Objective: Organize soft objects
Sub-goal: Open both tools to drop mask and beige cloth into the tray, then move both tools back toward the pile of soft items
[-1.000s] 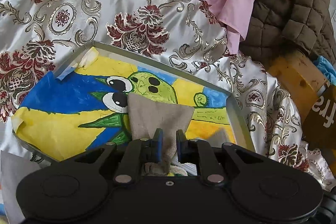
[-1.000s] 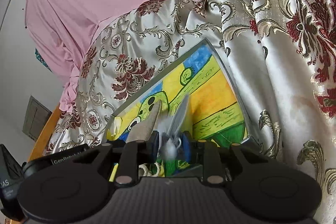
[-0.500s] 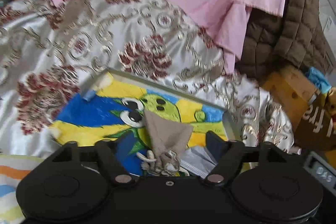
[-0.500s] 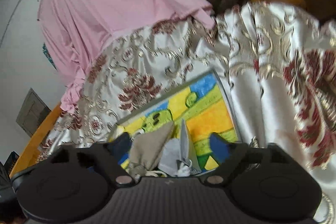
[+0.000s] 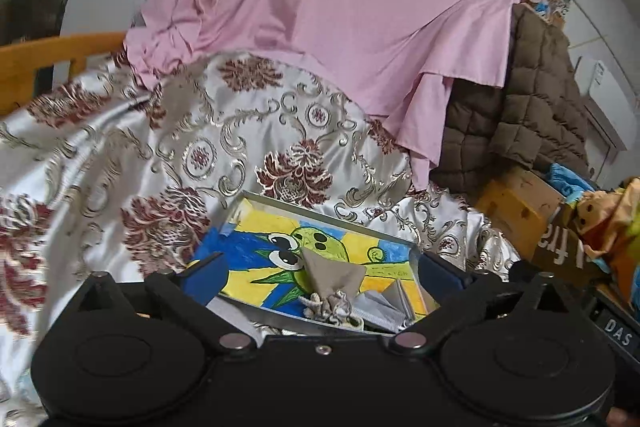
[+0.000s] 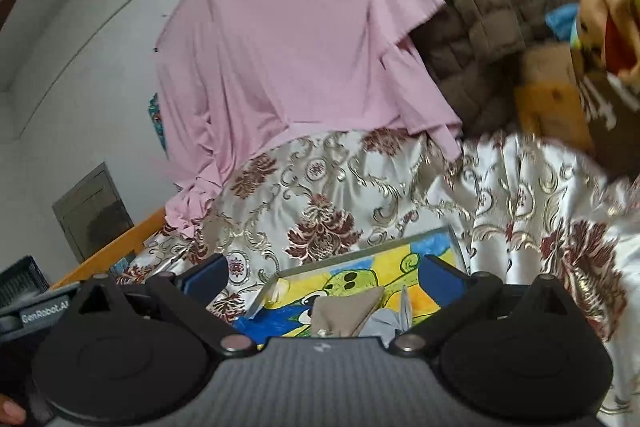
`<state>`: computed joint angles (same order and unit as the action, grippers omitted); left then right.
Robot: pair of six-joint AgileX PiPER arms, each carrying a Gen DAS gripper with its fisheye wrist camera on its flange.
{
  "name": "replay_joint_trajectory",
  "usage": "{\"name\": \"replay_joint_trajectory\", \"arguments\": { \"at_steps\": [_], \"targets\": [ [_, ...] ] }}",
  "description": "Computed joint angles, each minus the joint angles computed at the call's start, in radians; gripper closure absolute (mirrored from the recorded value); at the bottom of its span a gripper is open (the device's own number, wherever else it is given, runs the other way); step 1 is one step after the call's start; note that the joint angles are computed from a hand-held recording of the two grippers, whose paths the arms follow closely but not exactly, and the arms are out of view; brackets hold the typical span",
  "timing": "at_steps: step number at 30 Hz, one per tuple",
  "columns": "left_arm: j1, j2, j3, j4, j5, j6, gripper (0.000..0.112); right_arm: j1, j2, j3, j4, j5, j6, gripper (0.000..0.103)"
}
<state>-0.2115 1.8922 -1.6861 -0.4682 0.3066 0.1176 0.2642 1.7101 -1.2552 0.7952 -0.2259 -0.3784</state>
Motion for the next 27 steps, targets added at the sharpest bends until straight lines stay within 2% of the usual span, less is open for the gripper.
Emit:
{"name": "replay_joint_trajectory", "arguments": {
  "at_steps": [4, 6, 10, 12, 19, 23, 27],
  "targets": [
    [0.008, -0.128, 0.181, -0.143, -0.058, 0.171, 0.01, 0.083, -0.066, 0.064, 0.285, -0.064, -0.295, 0.0],
    [0.012, -0.191, 0.27, -0.24, -0.081, 0.299, 0.01, 0.137, -0.098, 0.105, 0.411, -0.126, -0.42, 0.0],
    [0.028, -0.297, 0.43, -0.46, -0.111, 0.547, 0.01, 0.234, -0.145, 0.184, 0.536, -0.226, -0.546, 0.0],
    [0.046, -0.346, 0.507, -0.582, -0.104, 0.681, 0.01, 0.283, -0.167, 0.226, 0.561, -0.264, -0.568, 0.0],
    [0.109, -0.457, 0.69, -0.815, -0.084, 0.95, 0.01, 0.437, -0.189, 0.302, 0.649, -0.404, -0.618, 0.0],
    [0.151, -0.516, 0.796, -1.027, -0.068, 1.219, 0.01, 0.506, -0.199, 0.346, 0.65, -0.492, -0.571, 0.0],
    [0.188, -0.535, 0.851, -1.063, -0.035, 1.321, 0.01, 0.558, -0.207, 0.388, 0.66, -0.571, -0.524, 0.0]
  ]
}}
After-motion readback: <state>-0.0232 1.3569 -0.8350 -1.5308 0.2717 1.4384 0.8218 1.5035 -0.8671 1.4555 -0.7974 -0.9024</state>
